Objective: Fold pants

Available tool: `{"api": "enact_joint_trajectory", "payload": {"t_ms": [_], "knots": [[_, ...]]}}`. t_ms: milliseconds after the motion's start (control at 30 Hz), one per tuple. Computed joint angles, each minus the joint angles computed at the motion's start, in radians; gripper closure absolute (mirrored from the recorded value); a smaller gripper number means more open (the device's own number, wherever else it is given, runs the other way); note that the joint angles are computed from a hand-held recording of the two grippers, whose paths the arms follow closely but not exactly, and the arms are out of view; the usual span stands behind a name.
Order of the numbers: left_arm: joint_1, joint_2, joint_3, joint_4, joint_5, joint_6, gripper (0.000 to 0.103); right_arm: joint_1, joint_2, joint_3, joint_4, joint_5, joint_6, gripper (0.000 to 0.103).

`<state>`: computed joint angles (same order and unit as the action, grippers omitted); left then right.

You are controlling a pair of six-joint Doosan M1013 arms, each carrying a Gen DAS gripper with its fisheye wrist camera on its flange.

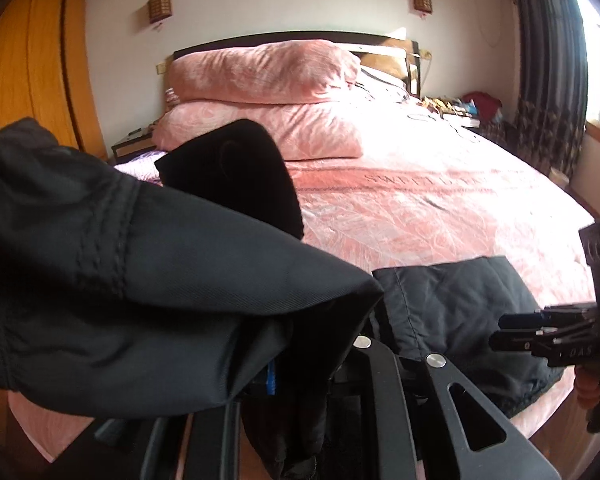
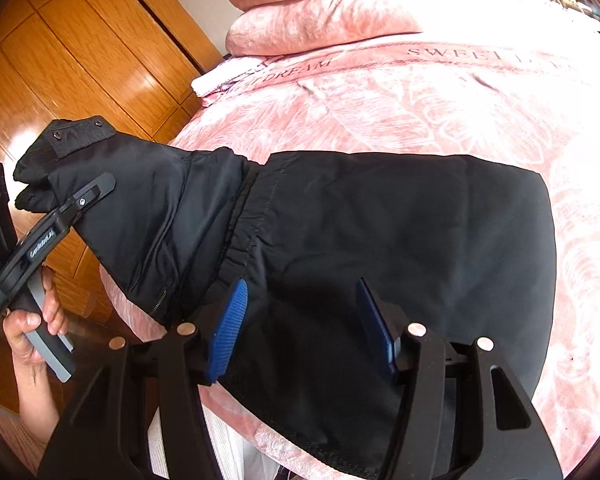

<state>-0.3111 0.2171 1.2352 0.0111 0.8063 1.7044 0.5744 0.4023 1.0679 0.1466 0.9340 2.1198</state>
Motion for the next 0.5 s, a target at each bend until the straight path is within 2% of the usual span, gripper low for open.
{"api": "enact_joint_trajectory", "payload": {"t_ms": [200,333,500], "knots": [[-0.086,0.008,0.010,0.147,0.073,0.170,0.085,-0.008,-0.016,0.035,0.004,-0.019,0.028,0.045],[-0.128,0.005,0.022,0.159,0.100,0.272,0.083,-0.016,-0.031,0.061,0.011,-0.038,0.033,0.046],[-0.143,0.006,0.028,0.091,0.132,0.344,0.079,-0.021,-0.048,0.087,0.003,-0.056,0.051,0.047]]}}
